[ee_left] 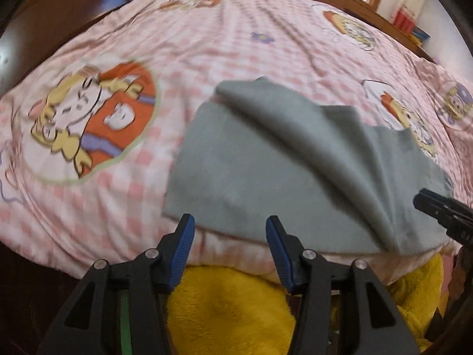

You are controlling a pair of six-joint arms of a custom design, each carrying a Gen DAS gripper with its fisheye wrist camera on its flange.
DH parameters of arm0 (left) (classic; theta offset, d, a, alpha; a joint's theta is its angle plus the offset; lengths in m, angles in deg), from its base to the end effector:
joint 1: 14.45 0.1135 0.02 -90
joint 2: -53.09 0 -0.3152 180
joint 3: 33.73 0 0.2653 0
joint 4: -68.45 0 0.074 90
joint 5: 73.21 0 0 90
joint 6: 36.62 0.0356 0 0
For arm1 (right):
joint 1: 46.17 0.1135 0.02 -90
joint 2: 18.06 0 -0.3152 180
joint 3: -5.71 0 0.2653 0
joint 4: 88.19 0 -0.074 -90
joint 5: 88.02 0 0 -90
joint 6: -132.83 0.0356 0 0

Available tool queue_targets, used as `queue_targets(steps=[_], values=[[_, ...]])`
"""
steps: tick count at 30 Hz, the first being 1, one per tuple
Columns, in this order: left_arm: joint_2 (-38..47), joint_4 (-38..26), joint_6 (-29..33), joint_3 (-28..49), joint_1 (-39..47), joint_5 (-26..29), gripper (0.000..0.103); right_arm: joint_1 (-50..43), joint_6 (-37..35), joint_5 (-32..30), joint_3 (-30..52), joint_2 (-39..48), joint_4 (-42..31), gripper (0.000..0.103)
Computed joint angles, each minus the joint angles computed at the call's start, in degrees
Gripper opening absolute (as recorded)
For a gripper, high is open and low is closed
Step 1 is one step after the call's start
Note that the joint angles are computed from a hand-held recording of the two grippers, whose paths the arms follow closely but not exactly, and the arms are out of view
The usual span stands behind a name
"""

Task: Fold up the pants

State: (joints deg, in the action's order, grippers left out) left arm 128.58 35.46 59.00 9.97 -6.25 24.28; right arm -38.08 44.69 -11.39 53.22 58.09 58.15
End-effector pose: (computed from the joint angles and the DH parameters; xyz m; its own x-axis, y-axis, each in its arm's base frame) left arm 0.2116 0.0258 0.1800 -0.8996 -0.0315 -0.4356 0.0017 0.9971 -0.0756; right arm 0.2245 0.0402 0.1962 -0.8840 -0.0938 -0.4580 -0.2148 0.9516 0.2197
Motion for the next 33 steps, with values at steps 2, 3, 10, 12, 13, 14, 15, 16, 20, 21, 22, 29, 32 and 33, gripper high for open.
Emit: queue_targets(steps=[2, 3, 10, 12, 13, 14, 15, 16, 20, 21, 22, 29, 32, 33], values=[[1.0, 1.17, 0.43, -0.63, 1.57, 1.32, 0.052, 6.43, 2.12, 2.58, 1.83, 2.76, 1.95, 0.045], [1.2, 1.6, 0.43, -0.95, 1.88, 1.76, 0.052, 9.13, 2.86, 3.21, 3.0, 4.57, 2.66, 0.045], [1.61, 2.85, 0.01, -1.48, 2.38, 4.96, 0.052, 21.1, 8.5, 6.93, 8.84, 14.88, 7.79, 0.045], [1.82, 3.02, 0.06, -1.33, 2.38, 5.45, 0.052, 21.9, 8.72, 8.41, 10.61, 17.76, 8.81, 0.044], [1.96, 3.18, -0.06, -1.22, 2.35, 5.74, 0.052, 21.89, 8.97, 9.35, 11.47, 19.16, 9.03, 0.04], [2.12, 3.42, -0.3, -1.13, 2.29, 6.02, 0.052, 21.18, 9.53, 9.58, 11.85, 19.77, 9.35, 0.025], [2.45, 3.68, -0.53, -0.91, 2.21, 6.32, 0.052, 20.41, 10.24, 9.34, 12.08, 19.98, 9.52, 0.014], [2.64, 3.8, -0.76, -0.7, 2.11, 6.68, 0.052, 18.36, 11.9, 7.09, 11.34, 19.27, 10.46, 0.012], [3.92, 4.71, -1.76, 0.4, 0.64, 7.24, 0.052, 10.41, 15.97, 0.54, 8.13, 13.49, 12.82, 0.006], [4.48, 5.06, -2.28, 0.84, -0.15, 7.31, 0.052, 8.93, 16.21, -0.05, 7.73, 12.37, 12.73, 0.006], [5.05, 5.33, -2.7, 1.29, -0.8, 7.42, 0.052, 6.36, 16.3, -1.63, 6.94, 10.97, 12.68, 0.006], [11.0, 8.84, -8.77, 6.01, -7.66, 9.78, 0.052, -4.95, 15.67, -5.14, 4.93, 15.0, 13.21, 0.007], [14.59, 9.79, -10.83, 9.04, -10.81, 9.82, 0.052, -6.82, 15.43, -4.05, 4.55, 19.44, 14.85, 0.007], [15.77, 9.73, -11.42, 10.17, -11.68, 9.66, 0.052, -7.81, 15.18, -4.84, 4.22, 20.77, 15.6, 0.007]])
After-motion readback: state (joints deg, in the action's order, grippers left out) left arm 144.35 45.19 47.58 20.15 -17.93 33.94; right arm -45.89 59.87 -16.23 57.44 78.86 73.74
